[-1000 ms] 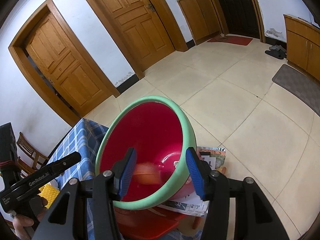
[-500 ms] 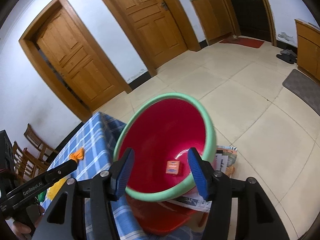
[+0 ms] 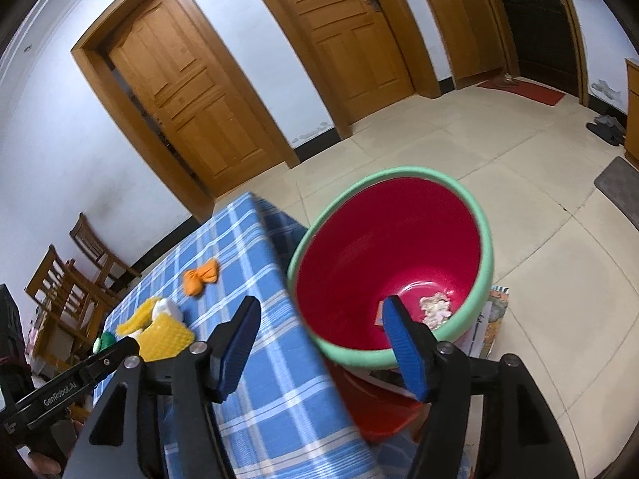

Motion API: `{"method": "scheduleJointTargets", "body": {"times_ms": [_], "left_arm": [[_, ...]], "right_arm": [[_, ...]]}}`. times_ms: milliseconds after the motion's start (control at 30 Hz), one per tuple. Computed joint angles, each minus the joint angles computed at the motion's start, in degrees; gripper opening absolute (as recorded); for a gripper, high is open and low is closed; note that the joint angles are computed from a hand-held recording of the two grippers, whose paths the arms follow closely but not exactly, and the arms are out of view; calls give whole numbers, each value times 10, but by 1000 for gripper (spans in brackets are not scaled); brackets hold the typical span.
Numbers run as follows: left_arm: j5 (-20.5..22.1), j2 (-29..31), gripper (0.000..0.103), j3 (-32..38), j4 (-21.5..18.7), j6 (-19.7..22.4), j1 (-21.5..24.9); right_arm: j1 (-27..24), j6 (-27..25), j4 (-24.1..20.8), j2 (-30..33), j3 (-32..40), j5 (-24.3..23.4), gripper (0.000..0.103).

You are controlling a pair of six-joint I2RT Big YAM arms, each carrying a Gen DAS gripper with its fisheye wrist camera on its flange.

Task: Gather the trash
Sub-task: 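Move the left tool back to the table and grasp the white paper ball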

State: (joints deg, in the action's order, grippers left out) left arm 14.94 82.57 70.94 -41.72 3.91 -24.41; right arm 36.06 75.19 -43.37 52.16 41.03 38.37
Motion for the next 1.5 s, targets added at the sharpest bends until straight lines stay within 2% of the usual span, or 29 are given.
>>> {"method": "scheduleJointTargets", "body": {"times_ms": [300,700,833,1033,1300,1500], "left_arm": [[-6,-29,71,-37,0,1,53],[-4,-32,72,-75,-1,11,104],[18,-26,72,-79,-4,15,113],[15,-23,71,-91,-4,30,110],[41,-12,71,-95,-9,29,108],[82,-16,49,-100,-13,39,109]], "right_arm": [[19,-14,14,36,24,-12,73],[31,-28,26,76,44,-36,76],[32,-32,29,86,47,-46,76],[33,-37,31,99,53,-57,76],[32,-40,34,111,56,-70,76],[30,-42,38,118,56,-80,76]]}}
